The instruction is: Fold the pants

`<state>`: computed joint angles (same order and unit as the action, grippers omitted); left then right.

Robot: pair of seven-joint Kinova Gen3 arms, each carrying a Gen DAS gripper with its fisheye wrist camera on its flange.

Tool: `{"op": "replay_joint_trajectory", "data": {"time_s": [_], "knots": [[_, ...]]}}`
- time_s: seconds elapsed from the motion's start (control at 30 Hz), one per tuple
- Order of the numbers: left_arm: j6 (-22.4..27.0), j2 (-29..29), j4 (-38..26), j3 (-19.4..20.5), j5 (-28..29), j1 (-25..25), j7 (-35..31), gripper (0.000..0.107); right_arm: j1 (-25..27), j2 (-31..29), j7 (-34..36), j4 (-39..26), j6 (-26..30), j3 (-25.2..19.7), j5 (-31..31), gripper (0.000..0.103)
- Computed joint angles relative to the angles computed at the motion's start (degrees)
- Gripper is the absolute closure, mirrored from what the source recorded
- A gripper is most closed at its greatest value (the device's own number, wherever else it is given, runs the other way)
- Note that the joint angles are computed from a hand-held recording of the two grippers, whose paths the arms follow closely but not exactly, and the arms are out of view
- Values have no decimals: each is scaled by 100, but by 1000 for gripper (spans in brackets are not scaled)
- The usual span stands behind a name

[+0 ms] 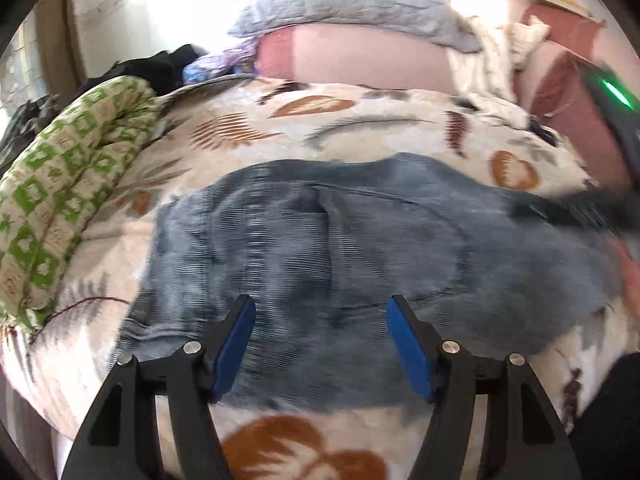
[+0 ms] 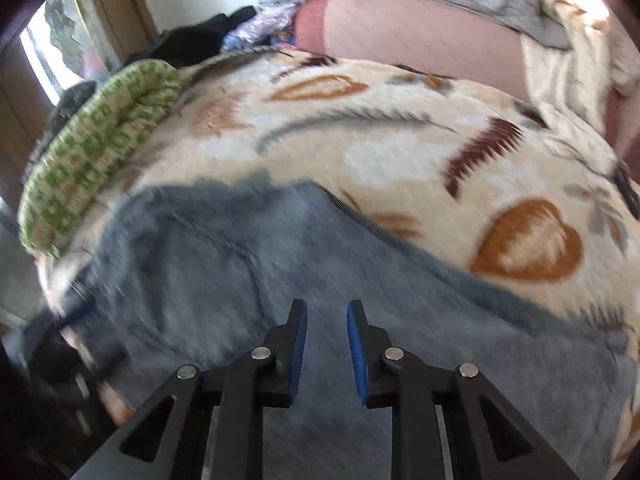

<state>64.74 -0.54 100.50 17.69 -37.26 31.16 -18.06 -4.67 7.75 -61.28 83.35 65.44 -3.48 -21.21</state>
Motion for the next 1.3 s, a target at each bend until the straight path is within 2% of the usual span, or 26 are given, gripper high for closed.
{"op": "replay_joint_trajectory", "data": {"time_s": [0.1, 0.2, 0.37, 0.43, 0.5, 0.6, 0.73, 0.8, 0.87, 0.93, 1.13, 1.3], "knots": [[66, -35, 122, -72, 13, -78, 208, 39, 77, -386, -83, 610, -303, 137, 339, 80], [39, 26, 175, -68, 95, -121, 52, 39, 272, -638, 71, 1056, -456, 257, 152, 80], [54, 37, 275, -72, 45, -37, -65, 39, 228, -822, 91, 1647, -658, 321, 241, 79], [8, -7, 342, -88, 126, -58, -168, 38, 287, -946, 333, 1897, -875, 432, -15, 78], [167, 6, 342, -35, 73, -38, -61, 36, 350, -964, 469, 1940, -824, 523, -150, 78], [152, -91, 372, -42, 90, -69, 78, 37, 418, -943, 499, 1836, -610, 577, -140, 78], [55, -295, 414, 36, -48, -128, 384, 36, 339, -945, 157, 1595, -541, 444, 95, 62], [-118, -388, 443, 81, -81, -194, 424, 36, 296, -944, 317, 1410, -502, 455, -137, 62], [-255, -404, 437, 151, -115, -244, 384, 36, 207, -948, 354, 1251, -572, 391, -241, 55], [-351, -377, 475, 239, -271, -252, 440, 36, 90, -880, 362, 1016, -631, 308, -326, 38], [-780, -424, 683, 267, -362, -257, 337, 36, -378, -415, 140, 322, -868, -52, -22, 38], [-877, -419, 725, 249, -251, -321, 185, 36, -693, 187, -76, -251, -930, -248, 386, 38]]}}
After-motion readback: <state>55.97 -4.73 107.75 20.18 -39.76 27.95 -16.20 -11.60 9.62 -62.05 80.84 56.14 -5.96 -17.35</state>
